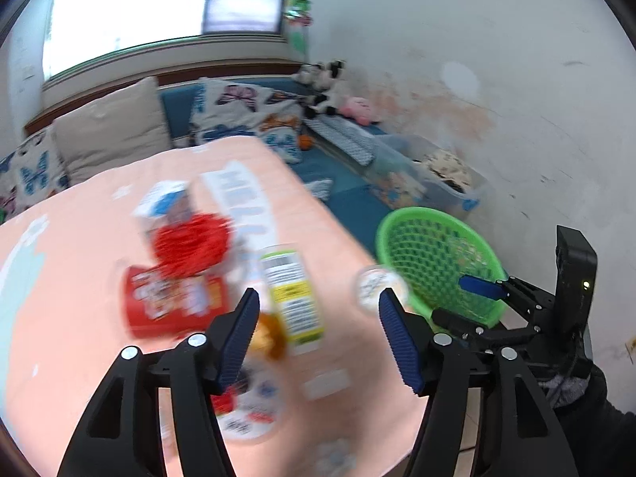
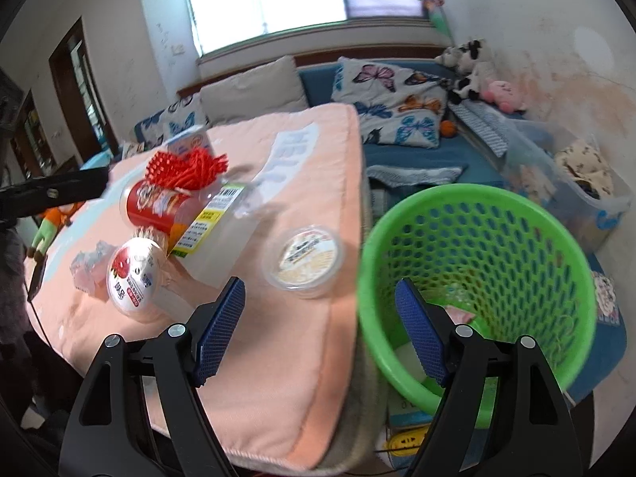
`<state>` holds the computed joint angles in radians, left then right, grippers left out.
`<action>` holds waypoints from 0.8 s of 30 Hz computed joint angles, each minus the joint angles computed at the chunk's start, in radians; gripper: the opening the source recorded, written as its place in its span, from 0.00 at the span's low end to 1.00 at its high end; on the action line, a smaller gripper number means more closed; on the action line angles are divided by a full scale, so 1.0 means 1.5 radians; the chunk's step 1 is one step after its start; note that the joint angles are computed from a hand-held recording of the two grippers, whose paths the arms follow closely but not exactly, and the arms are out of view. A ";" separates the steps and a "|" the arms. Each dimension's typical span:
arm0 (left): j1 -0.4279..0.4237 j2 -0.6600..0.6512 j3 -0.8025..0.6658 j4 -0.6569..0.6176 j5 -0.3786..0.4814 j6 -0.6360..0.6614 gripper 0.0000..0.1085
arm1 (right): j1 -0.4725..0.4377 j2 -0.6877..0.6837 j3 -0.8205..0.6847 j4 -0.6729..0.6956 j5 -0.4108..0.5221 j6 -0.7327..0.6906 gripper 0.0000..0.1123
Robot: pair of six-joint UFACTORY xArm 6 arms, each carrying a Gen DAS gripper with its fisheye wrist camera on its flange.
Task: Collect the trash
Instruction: 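Grasp the round jelly cup with right tool while left tool grasps the clear printed plastic bag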
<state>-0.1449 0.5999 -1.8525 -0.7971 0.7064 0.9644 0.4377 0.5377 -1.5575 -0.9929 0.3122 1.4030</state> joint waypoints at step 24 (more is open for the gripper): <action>0.123 -0.005 0.092 0.097 -0.074 -0.067 0.68 | 0.011 0.199 -0.261 0.295 0.100 -0.366 0.64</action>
